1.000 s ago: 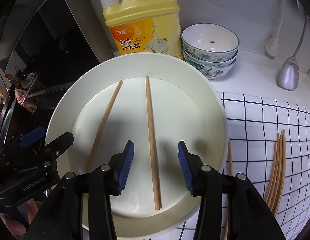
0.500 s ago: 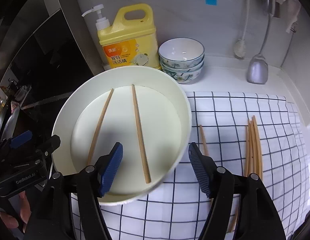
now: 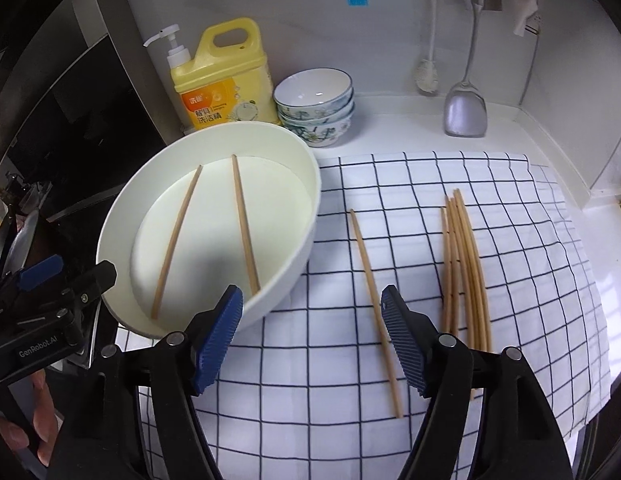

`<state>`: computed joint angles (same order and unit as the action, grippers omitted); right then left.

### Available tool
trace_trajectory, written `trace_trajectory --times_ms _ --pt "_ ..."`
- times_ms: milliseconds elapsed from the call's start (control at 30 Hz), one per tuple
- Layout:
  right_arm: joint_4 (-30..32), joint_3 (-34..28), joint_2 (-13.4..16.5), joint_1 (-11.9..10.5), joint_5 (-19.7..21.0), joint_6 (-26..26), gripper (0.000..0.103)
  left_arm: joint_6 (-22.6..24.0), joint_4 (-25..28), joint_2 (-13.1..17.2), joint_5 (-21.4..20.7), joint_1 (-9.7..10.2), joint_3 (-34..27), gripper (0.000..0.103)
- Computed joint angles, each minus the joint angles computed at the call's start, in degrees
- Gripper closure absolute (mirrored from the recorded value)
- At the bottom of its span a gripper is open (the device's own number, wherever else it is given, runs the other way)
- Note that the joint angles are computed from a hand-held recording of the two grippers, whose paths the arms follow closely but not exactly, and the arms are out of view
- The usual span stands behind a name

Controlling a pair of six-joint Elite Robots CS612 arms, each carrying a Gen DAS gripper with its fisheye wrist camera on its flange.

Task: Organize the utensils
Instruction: 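Move the left tool back to the chopstick pile while the right tool returns too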

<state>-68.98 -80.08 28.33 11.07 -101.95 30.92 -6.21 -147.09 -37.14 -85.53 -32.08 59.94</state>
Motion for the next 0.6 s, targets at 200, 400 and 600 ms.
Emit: trace_trajectory --times_ms 200,400,600 --pt "2.32 -5.26 2.17 -1.07 -0.46 0.13 0.034 -0.69 -1.28 -0.91 -1.18 -1.64 1.58 0.007" --pt "6.81 -11.00 4.14 -3.40 1.42 -1.39 0.034 -2.52 -2.74 -2.12 0.08 -4.22 3.90 0.007" --pt "9.71 -16.79 6.27 -5.95 2.12 -4.62 0.034 -5.82 -3.63 -2.83 1.14 -6.74 5.76 0.007"
